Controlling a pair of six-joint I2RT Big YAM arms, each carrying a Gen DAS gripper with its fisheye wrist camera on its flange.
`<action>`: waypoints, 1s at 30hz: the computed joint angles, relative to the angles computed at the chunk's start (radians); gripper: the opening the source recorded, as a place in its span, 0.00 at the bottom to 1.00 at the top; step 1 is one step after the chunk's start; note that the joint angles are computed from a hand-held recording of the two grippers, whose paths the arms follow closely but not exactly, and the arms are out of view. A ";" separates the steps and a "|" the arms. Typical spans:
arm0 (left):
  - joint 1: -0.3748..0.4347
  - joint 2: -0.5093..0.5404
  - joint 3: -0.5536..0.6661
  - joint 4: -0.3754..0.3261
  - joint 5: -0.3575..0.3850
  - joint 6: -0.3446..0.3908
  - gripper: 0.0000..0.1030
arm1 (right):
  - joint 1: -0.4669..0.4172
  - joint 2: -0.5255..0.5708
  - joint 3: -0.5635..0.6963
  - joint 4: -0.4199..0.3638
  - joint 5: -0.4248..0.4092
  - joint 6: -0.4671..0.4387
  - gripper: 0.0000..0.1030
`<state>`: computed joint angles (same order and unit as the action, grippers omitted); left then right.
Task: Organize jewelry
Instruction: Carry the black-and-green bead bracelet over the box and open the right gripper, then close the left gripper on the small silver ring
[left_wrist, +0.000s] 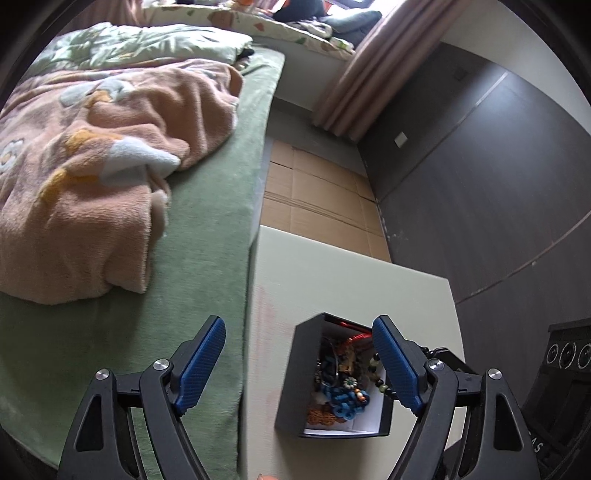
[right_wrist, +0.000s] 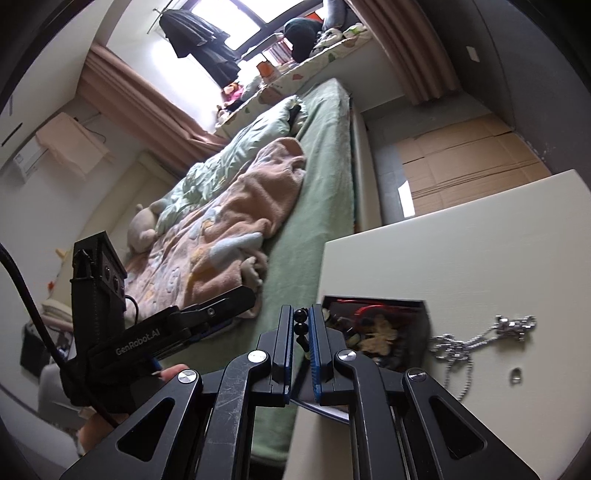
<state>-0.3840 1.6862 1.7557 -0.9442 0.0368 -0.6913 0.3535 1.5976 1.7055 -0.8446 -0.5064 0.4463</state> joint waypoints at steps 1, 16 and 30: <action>0.003 -0.004 -0.003 0.002 0.000 -0.004 0.80 | 0.007 0.007 0.006 -0.001 0.003 0.002 0.09; 0.005 -0.001 -0.005 0.001 0.004 -0.002 0.80 | -0.011 0.030 0.003 -0.093 -0.046 -0.009 0.50; -0.085 0.100 0.143 -0.094 -0.004 0.102 0.80 | -0.149 -0.054 -0.076 -0.164 -0.001 -0.029 0.65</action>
<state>-0.4690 1.7859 1.8986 -1.0383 0.0326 -0.5894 0.2048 1.5437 1.6298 -1.0087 -0.5073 0.4178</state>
